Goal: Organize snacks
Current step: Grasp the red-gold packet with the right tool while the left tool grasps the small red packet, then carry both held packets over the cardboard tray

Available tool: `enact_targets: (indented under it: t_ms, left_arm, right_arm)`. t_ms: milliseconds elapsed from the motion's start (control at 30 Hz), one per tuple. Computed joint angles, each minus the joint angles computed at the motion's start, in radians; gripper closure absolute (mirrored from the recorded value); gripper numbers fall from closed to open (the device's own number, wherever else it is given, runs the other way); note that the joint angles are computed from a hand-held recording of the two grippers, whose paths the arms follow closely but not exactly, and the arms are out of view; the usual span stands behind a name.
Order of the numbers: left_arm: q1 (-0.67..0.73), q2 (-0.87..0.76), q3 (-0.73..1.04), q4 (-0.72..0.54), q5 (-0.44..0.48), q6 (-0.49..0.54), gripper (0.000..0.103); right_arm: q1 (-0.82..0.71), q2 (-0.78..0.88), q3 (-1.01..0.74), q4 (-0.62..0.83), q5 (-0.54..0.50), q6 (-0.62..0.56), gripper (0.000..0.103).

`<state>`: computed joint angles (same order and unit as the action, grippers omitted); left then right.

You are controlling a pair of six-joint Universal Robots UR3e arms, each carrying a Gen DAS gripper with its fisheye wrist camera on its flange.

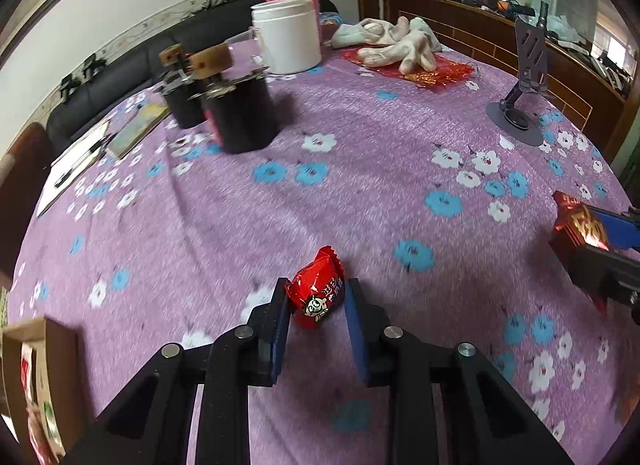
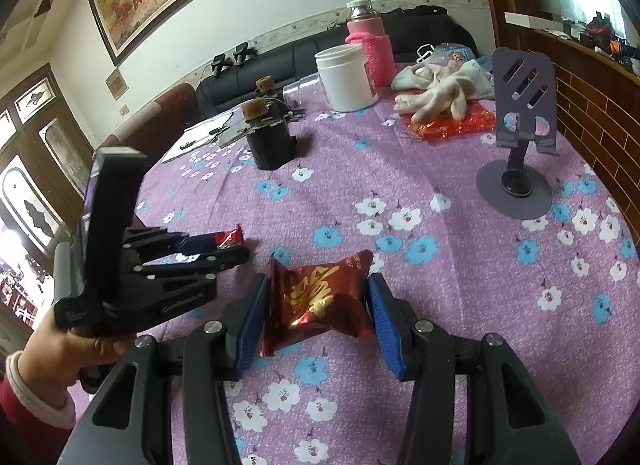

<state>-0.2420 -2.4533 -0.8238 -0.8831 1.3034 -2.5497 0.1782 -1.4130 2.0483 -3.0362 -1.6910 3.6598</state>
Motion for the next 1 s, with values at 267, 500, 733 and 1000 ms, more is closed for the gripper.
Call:
enact_targets:
  t_ms: [267,500,733,1000]
  left_arm:
    - [0.064,0.196,-0.351,0.18,-0.014,-0.033,0.075]
    - [0.142,0.338,-0.572,0.274,-0.035,-0.044,0.075]
    - [0.24,0.454,-0.719,0.327,-0.072,-0.029,0.075]
    - [0.358,0.549,-0.813,0.335,-0.13,-0.012,0.075]
  right_arm:
    - [0.052,0.044,-0.045,0.004,-0.013,0.014,0.054]
    - [0.115,0.109,-0.132,0.032,-0.021,0.022,0.054]
    - [0.189,0.206,-0.286,0.092,-0.032,0.018,0.054]
    - [0.259,0.311,-0.469,0.177,-0.046,0.012,0.054]
